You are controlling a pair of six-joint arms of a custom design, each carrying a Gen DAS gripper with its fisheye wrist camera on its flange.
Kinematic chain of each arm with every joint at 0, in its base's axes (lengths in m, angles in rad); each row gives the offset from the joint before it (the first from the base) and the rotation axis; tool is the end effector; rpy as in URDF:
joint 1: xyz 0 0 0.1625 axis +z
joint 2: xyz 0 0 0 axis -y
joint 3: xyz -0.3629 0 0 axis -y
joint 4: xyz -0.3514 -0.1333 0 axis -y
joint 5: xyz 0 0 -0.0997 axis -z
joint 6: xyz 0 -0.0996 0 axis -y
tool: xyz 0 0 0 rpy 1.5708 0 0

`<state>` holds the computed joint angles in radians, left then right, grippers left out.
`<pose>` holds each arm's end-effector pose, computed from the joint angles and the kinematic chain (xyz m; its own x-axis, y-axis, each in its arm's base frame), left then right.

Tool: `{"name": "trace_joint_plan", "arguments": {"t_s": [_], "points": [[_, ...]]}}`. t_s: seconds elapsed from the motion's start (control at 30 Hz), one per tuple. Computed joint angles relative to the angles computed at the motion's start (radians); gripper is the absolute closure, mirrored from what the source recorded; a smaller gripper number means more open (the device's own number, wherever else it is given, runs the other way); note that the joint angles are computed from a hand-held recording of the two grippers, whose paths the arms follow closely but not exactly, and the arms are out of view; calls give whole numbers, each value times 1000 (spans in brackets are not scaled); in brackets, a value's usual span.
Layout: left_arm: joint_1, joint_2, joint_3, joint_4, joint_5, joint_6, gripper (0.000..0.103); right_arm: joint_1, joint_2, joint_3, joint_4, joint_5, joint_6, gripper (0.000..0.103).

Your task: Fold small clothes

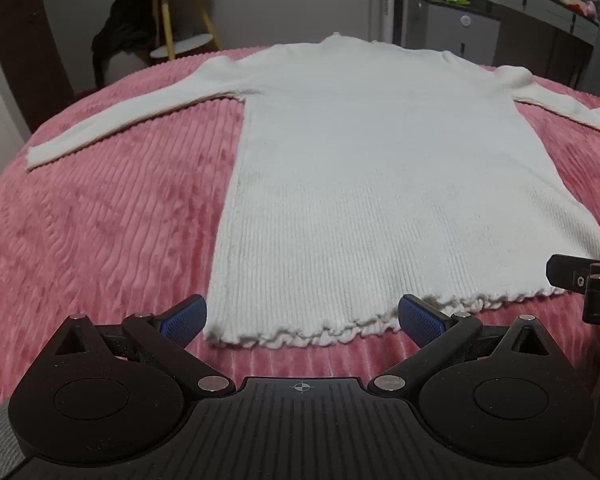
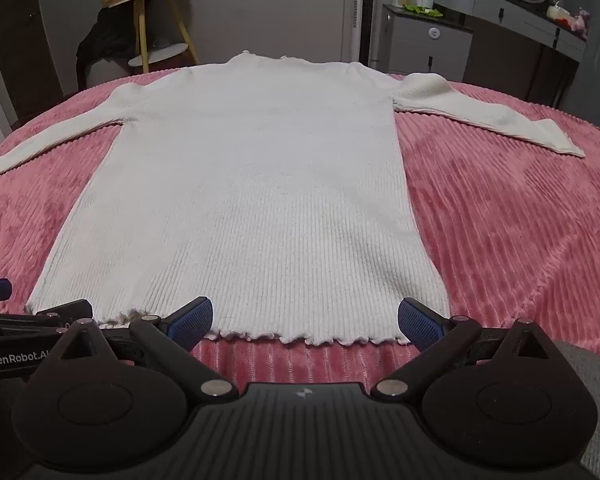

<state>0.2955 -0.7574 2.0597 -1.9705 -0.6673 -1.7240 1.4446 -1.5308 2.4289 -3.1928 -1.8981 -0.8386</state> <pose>-0.2926 -0.3102 -0.0434 -0.6483 -0.2961 -0.7015 0.3144 0.7350 -0.6008 0.0538 -0.3804 0.2456 -0.6802 -0.3319 0.6536 -0.6157 0.7426 -0.2636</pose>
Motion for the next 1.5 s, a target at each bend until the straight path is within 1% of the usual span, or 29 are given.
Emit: {"name": "trace_joint_plan", "arguments": {"t_s": [0.03, 0.07, 0.1, 0.13, 0.17, 0.33, 0.5, 0.57, 1.5], "points": [[-2, -11, 11, 1, -11, -9, 0, -5, -3, 0, 6, 10, 8, 4], [17, 4, -19, 24, -25, 4, 0, -5, -2, 1, 3, 9, 5, 4], [14, 3, -18, 31, -21, -2, 0, -4, 0, 1, -1, 7, 3, 4], [17, 20, -52, 80, -22, -15, 0, -4, 1, 1, -3, 6, 1, 4], [18, 26, -63, 87, -24, -17, 0, -4, 3, 0, -4, 6, -1, 4], [18, 16, -34, 46, -23, -9, 0, -4, 0, 2, -3, 9, 5, 4], [19, 10, -24, 33, -30, -9, 0, -1, 10, 9, -21, 7, 1, 4], [19, 9, -21, 30, -29, -7, 0, -13, -4, 3, -1, 19, 3, 4], [21, 15, -28, 34, -34, -9, 0, -12, -11, 3, 7, 23, 9, 4]]}}
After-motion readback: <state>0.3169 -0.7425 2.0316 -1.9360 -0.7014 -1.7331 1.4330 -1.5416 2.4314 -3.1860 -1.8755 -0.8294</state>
